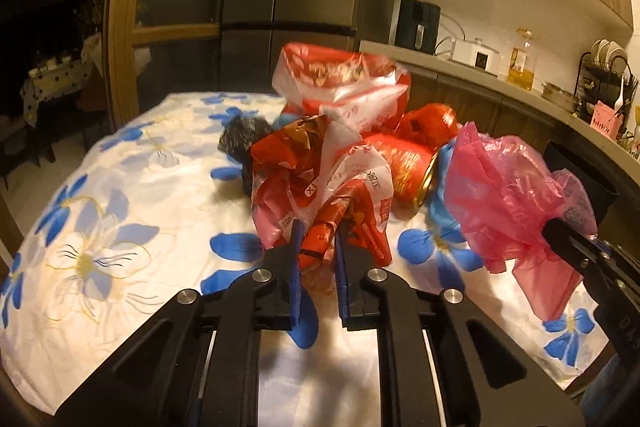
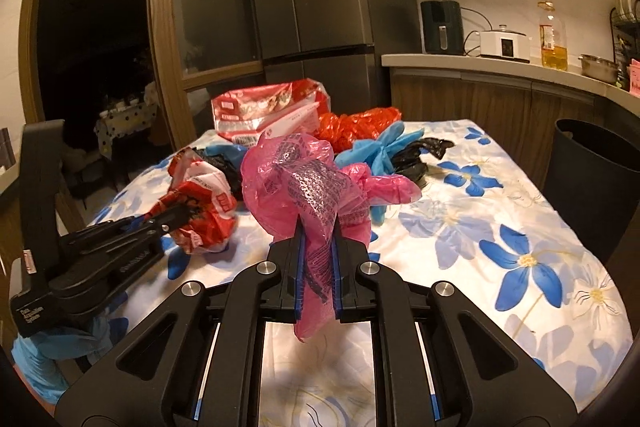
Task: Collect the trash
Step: 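Carry the red snack bag and pink bag over the black bin with both grippers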
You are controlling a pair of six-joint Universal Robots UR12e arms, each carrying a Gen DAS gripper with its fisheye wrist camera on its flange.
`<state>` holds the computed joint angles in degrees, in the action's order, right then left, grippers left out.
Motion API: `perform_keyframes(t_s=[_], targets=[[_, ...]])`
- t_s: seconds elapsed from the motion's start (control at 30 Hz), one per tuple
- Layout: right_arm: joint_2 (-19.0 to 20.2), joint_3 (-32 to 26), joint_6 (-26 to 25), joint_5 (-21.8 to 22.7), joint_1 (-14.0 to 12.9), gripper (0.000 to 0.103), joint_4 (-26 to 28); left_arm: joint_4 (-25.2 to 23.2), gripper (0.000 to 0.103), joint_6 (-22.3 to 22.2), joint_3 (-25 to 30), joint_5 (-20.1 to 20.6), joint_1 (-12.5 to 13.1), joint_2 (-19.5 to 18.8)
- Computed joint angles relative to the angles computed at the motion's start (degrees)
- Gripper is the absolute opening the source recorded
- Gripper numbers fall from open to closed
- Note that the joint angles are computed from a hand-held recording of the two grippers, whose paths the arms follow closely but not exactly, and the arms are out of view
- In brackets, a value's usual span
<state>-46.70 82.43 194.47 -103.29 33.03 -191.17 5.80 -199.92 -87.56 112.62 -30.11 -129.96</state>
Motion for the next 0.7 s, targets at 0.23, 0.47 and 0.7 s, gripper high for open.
perform_keyframes(t_s=[0.23,0.47,0.7], targets=[[-1.71,2.41,0.96,-1.04,-0.39,0.009,-3.10,3.65,0.013,4.36,0.97,1.73,-1.51,0.24],[-3.59,4.97,2.29,-3.79,-1.08,0.008,-5.78,5.93,0.013,7.79,4.33,1.08,-2.79,-0.85],[-5.31,7.35,3.46,-7.43,-2.19,0.008,-7.59,5.56,0.013,10.82,9.49,-2.35,-3.71,-2.99]])
